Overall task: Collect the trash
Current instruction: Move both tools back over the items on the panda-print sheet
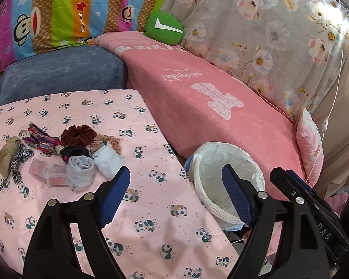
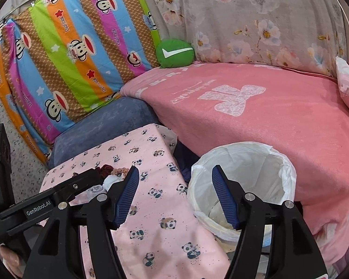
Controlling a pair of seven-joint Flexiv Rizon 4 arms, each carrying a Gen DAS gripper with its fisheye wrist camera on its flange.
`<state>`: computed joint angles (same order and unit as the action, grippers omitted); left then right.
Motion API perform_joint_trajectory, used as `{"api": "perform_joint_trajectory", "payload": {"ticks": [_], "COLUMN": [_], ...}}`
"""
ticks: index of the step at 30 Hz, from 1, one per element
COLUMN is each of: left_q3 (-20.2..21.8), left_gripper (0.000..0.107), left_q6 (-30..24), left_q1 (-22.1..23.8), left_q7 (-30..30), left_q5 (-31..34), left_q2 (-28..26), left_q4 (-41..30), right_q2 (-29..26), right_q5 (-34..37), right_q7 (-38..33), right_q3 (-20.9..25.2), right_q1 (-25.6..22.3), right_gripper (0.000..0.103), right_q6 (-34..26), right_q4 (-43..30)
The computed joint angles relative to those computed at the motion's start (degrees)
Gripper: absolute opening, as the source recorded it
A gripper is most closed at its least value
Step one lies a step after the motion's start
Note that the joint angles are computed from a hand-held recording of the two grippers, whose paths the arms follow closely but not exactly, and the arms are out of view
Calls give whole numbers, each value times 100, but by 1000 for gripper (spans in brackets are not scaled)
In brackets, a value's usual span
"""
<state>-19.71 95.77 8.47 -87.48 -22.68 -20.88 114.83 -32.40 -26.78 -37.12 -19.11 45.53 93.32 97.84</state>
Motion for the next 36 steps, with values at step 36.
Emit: {"api": "perform_joint_trajectory", "payload": {"ticks": [36], "left_q3": [854], "left_gripper": [83], "left_q6": [-102], "left_q1": [1033], "left_q7": [-746], "left_q5": [75], "left_q2": [-371], "left_q4": [798], "right_q2": [-2302], "right_q5": [442], "right_q7": [-1804], "right_q3": [2687], "right_q1": [-565], "right_gripper": [63], "right_q6": [-1844], "right_q4": [-3134]}}
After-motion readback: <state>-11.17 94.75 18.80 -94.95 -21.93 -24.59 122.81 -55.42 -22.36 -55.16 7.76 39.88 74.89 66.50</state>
